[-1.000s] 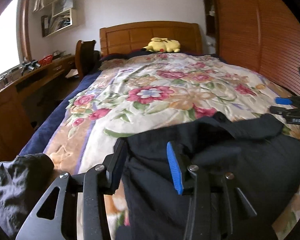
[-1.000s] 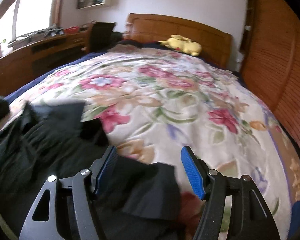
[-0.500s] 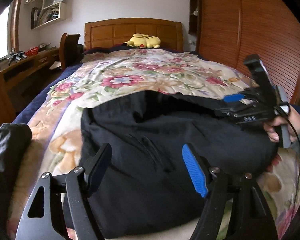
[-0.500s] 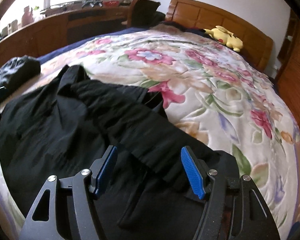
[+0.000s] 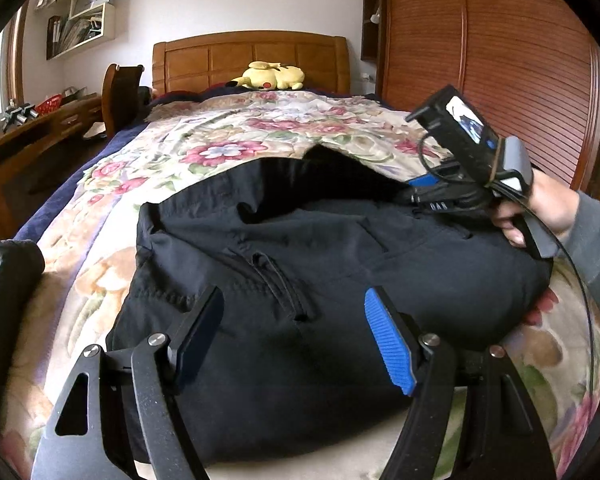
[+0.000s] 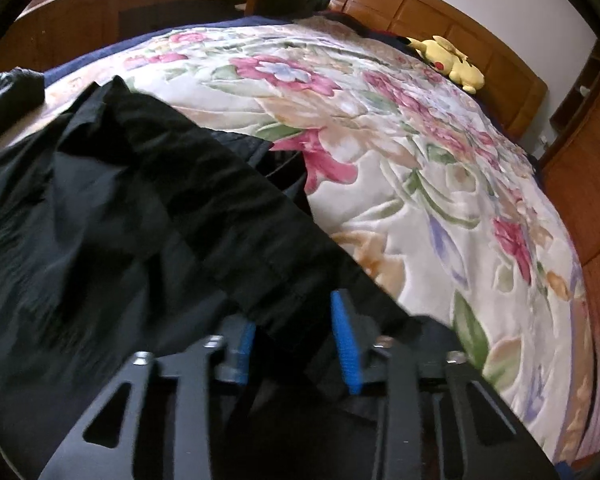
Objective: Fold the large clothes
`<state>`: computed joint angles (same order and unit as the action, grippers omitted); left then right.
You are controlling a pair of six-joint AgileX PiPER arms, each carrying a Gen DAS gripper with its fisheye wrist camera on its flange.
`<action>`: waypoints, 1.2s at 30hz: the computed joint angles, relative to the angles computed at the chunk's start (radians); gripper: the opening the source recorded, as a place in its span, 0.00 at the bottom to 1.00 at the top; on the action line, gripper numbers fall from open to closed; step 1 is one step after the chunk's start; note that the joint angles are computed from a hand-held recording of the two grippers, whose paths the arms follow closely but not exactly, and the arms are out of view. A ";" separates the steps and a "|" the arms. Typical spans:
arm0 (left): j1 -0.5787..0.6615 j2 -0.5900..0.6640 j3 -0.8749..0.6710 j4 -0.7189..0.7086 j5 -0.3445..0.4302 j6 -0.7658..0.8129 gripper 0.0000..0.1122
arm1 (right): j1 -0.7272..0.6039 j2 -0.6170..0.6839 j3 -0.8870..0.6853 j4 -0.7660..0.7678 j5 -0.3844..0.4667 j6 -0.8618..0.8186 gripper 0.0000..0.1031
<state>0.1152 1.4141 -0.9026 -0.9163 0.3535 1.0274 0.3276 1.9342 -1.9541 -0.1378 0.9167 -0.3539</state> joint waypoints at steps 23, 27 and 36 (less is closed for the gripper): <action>0.011 -0.001 0.015 -0.037 0.012 0.033 0.66 | -0.031 -0.166 0.166 -0.143 -0.167 0.329 0.54; 0.005 -0.024 0.022 -0.045 0.017 0.038 0.66 | -0.091 -0.381 0.458 -0.046 -0.256 0.223 0.58; -0.006 -0.082 0.054 -0.033 0.032 0.028 0.66 | -0.230 -0.662 0.723 0.166 -0.242 0.042 0.68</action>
